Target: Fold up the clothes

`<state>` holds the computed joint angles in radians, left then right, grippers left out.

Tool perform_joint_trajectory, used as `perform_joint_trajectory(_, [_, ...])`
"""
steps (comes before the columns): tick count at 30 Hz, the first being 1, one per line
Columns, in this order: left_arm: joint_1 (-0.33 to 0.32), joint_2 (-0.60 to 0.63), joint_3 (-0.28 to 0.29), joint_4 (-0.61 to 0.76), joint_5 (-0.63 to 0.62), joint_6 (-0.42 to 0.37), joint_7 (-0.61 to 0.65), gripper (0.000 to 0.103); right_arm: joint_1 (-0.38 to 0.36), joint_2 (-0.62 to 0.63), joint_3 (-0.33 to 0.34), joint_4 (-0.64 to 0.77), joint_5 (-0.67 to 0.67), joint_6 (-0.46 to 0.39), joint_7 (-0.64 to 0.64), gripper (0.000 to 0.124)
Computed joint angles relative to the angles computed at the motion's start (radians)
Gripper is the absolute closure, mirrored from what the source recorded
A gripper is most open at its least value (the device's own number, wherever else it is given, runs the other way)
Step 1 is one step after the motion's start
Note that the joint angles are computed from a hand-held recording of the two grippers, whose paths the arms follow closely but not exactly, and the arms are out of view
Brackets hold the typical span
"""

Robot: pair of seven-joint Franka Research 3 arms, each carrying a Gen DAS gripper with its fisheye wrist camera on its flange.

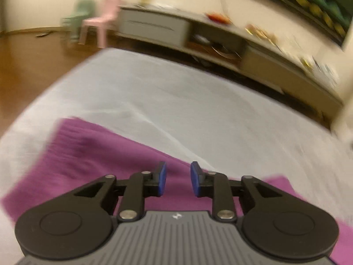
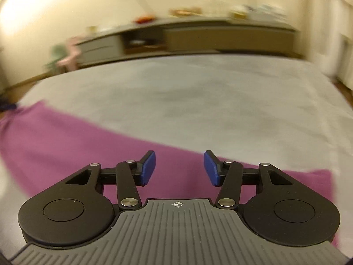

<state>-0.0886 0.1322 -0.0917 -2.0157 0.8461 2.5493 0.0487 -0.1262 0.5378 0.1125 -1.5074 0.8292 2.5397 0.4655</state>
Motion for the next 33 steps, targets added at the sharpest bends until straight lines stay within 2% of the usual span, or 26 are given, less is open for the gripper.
perform_joint_trajectory(2, [-0.01, 0.054, -0.004, 0.053, -0.021, -0.066, 0.037, 0.078, 0.041, 0.041, -0.074, 0.046, -0.111, 0.015, 0.134, 0.072])
perform_joint_trajectory(3, [-0.019, 0.068, 0.004, 0.067, -0.004, -0.097, 0.019, 0.083, 0.057, 0.063, -0.105, 0.069, -0.172, 0.023, 0.193, 0.073])
perform_joint_trajectory(5, [-0.036, 0.077, 0.015, 0.086, 0.023, -0.177, -0.021, 0.085, 0.032, 0.082, -0.097, 0.079, -0.199, 0.069, 0.197, 0.076])
perform_joint_trajectory(7, [-0.066, 0.1, 0.012, 0.14, 0.029, -0.36, -0.022, 0.086, 0.006, 0.092, -0.093, 0.084, -0.219, 0.099, 0.209, 0.077])
perform_joint_trajectory(9, [-0.082, 0.093, 0.007, 0.146, 0.045, -0.445, -0.039, 0.086, -0.011, 0.096, -0.091, 0.081, -0.24, 0.131, 0.219, 0.083])
perform_joint_trajectory(11, [-0.076, 0.017, -0.002, 0.071, 0.046, -0.384, -0.116, 0.085, -0.004, 0.073, -0.095, 0.038, -0.273, 0.181, 0.224, 0.083])
perform_joint_trajectory(12, [-0.069, -0.035, -0.009, 0.016, 0.054, -0.327, -0.157, 0.083, 0.009, 0.058, -0.103, 0.011, -0.296, 0.216, 0.233, 0.082])
perform_joint_trajectory(13, [-0.06, -0.077, -0.017, -0.029, 0.06, -0.265, -0.19, 0.078, 0.015, 0.039, -0.101, -0.021, -0.308, 0.258, 0.234, 0.076])
perform_joint_trajectory(14, [-0.048, -0.109, -0.023, -0.066, 0.06, -0.185, -0.203, 0.075, -0.007, 0.025, -0.065, -0.043, -0.289, 0.293, 0.194, 0.076])
perform_joint_trajectory(15, [-0.035, -0.137, -0.026, -0.102, 0.054, -0.109, -0.2, 0.071, -0.051, 0.021, -0.002, -0.048, -0.245, 0.309, 0.12, 0.071])
perform_joint_trajectory(16, [-0.023, -0.153, -0.03, -0.128, 0.043, -0.062, -0.185, 0.07, -0.073, 0.023, 0.03, -0.046, -0.217, 0.312, 0.075, 0.065])
perform_joint_trajectory(17, [-0.017, -0.159, -0.038, -0.141, 0.021, -0.051, -0.162, 0.07, -0.072, 0.029, 0.026, -0.038, -0.208, 0.302, 0.061, 0.063])
perform_joint_trajectory(18, [-0.017, -0.149, -0.05, -0.137, -0.013, -0.092, -0.133, 0.07, -0.045, 0.044, -0.012, -0.021, -0.241, 0.288, 0.103, 0.063])
perform_joint_trajectory(19, [-0.02, -0.142, -0.06, -0.136, -0.044, -0.135, -0.119, 0.073, -0.007, 0.062, -0.068, 0.003, -0.282, 0.275, 0.177, 0.057])
perform_joint_trajectory(20, [-0.02, -0.148, -0.065, -0.148, -0.068, -0.155, -0.133, 0.074, 0.004, 0.074, -0.094, 0.022, -0.298, 0.27, 0.233, 0.055])
perform_joint_trajectory(22, [-0.012, -0.215, -0.066, -0.235, -0.072, -0.065, -0.225, 0.074, 0.015, 0.087, -0.13, 0.046, -0.326, 0.267, 0.332, 0.061])
perform_joint_trajectory(23, [-0.005, -0.254, -0.07, -0.285, -0.056, -0.001, -0.284, 0.074, 0.005, 0.071, -0.122, 0.027, -0.322, 0.285, 0.35, 0.064])
perform_joint_trajectory(24, [0.005, -0.292, -0.078, -0.332, -0.024, 0.068, -0.35, 0.072, -0.029, 0.046, -0.08, 0.001, -0.293, 0.296, 0.325, 0.064])
perform_joint_trajectory(26, [0.032, -0.342, -0.11, -0.401, 0.05, 0.189, -0.487, 0.069, -0.122, -0.022, 0.042, -0.078, -0.186, 0.3, 0.174, 0.061])
perform_joint_trajectory(29, [0.073, -0.362, -0.165, -0.448, 0.153, 0.306, -0.671, 0.068, -0.221, -0.121, 0.164, -0.187, 0.018, 0.261, -0.083, 0.055])
perform_joint_trajectory(31, [0.097, -0.345, -0.188, -0.455, 0.221, 0.354, -0.764, 0.068, -0.235, -0.171, 0.196, -0.25, 0.097, 0.244, -0.221, 0.049])
perform_joint_trajectory(33, [0.095, -0.308, -0.186, -0.439, 0.235, 0.368, -0.782, 0.068, -0.229, -0.214, 0.212, -0.308, 0.15, 0.232, -0.341, 0.047])
